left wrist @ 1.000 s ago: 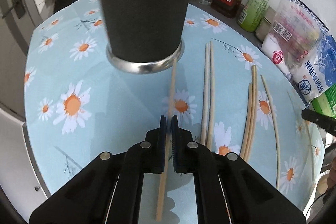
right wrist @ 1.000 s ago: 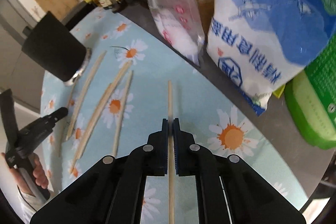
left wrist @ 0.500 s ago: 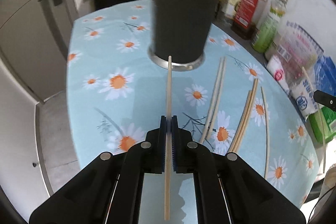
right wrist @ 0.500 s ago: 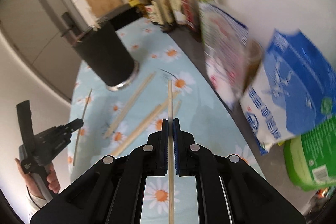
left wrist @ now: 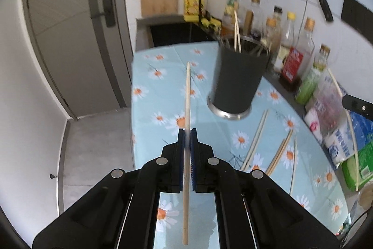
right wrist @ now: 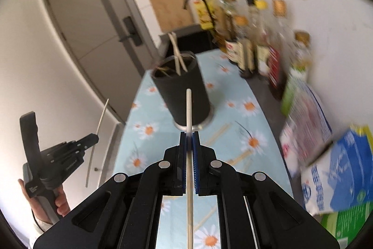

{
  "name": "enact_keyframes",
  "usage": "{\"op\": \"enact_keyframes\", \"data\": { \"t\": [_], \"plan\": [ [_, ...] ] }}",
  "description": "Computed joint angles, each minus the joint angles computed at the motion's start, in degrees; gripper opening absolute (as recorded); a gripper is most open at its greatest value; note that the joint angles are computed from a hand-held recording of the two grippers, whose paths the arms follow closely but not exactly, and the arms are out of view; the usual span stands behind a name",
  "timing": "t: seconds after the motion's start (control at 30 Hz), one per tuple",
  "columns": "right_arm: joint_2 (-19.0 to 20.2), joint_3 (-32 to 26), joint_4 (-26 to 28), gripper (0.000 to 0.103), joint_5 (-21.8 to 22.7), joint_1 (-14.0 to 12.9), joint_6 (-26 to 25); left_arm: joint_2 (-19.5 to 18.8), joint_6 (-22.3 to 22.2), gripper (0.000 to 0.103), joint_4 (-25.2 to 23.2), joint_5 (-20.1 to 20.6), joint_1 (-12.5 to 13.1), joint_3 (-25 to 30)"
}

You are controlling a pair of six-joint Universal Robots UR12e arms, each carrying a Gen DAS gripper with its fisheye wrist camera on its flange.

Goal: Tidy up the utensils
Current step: 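Raise the left tool's chopstick over the holder while the right tool inserts its chopstick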

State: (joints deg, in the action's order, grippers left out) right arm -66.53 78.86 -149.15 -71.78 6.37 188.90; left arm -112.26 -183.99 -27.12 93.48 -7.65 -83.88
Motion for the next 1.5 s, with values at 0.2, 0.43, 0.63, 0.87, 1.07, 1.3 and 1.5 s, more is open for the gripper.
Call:
{"op": "enact_keyframes", "data": {
  "t": [0.2,0.43,0.63,0.87,1.07,1.3,1.5],
  "plan": [
    [1.14,-2.36,-4.87,0.005,6.23,-0.30,-2.52,0.58,-2.32,0.005,2.00,0.55,0.22,0.80],
    [4.14,-5.57,-17.43,0.005,15.30,-1.30,1.15,-0.07,-4.03,0.005,5.66,-1.08,0.61,2.63],
    [7.21,-10.32,-20.34,0.005,16.37,-0.98,0.42,-1.76,-5.09,0.005,8.26,-4.37,0.91,5.93],
    [12.90,-18.17,-20.13,0.005,18.43,-1.09,0.78,-4.14,-3.03,0.005,12.63,-7.00,0.47,9.72],
    [17.85,-24.98,-22.60,0.005,19.57,-1.39,2.39,-7.03,0.06,0.005,15.95,-8.35,-0.11,13.72],
    [23.44,-33.23,-24.12,0.005,19.02,-1.64,4.46,-12.31,-0.25,0.005,20.14,-13.32,0.23,19.65],
    [28.17,-39.90,-23.04,0.005,19.02,-1.66,5.91,-17.52,-3.30,0.005,21.59,-18.30,1.04,25.40]
  ]
}}
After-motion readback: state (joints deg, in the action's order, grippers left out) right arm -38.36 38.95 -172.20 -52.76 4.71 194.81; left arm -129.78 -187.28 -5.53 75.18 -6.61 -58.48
